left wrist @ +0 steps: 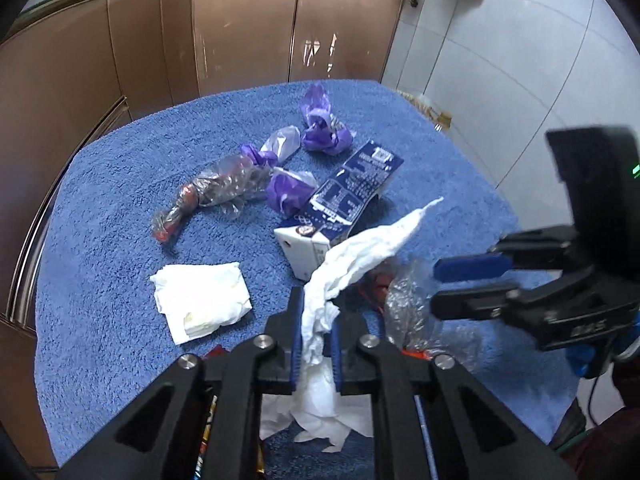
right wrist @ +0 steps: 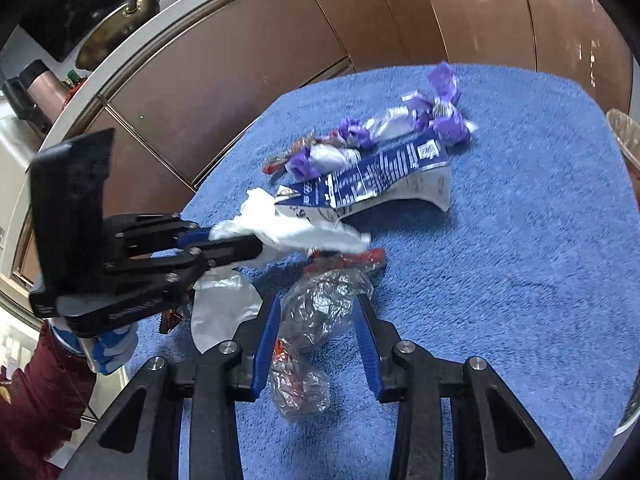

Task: Collect trash
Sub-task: 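Grasp the white tissue with the left tool while the right tool grasps the clear wrapper, then carry tissue and wrapper to the bin and open both tools over it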

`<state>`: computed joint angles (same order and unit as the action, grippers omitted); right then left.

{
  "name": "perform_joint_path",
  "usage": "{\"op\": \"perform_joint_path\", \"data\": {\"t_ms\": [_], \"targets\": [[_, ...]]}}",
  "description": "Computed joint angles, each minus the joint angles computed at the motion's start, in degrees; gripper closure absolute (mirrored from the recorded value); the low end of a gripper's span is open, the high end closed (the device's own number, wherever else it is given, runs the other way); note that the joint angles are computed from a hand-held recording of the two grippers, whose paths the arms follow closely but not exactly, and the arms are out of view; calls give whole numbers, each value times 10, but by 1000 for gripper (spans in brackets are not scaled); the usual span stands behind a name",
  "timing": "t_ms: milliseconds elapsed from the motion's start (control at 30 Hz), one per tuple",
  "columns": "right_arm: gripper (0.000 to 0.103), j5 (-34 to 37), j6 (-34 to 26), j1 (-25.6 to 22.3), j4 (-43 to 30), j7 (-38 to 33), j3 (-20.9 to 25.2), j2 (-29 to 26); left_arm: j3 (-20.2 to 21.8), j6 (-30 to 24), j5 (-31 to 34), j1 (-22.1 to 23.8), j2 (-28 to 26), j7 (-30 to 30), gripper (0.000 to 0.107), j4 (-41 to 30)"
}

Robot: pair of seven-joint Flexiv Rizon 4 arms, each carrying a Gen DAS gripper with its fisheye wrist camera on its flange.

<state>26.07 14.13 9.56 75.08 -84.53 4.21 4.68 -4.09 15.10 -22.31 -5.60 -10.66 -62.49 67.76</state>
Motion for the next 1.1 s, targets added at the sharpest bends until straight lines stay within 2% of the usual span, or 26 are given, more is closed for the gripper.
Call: {"op": "perform_joint_path", "data": {"t_ms": [367,400,467,567,767,1100], "targets": [[66,36,-11,-5,10,7,-7,1,7,29,-45,4,36,-10,96,40],[67,35,-8,-4,8,7,-6,-2,9,32,-48,6,40,-12,96,45],[82,41,-7,-2,2,3,-5,-6,12,35,-51,7,47,-18,96,52],[95,35,-3,1,-3,-4,0,-12,18,40,-49,10,64,-25,96,66],[99,27,27,3,6,-11,6,6,26,51,-47,11,92,-41,96,87],[99,4,72,6,21,-19,-11,73,24,68,-37,-2,129,-62,96,87]]}}
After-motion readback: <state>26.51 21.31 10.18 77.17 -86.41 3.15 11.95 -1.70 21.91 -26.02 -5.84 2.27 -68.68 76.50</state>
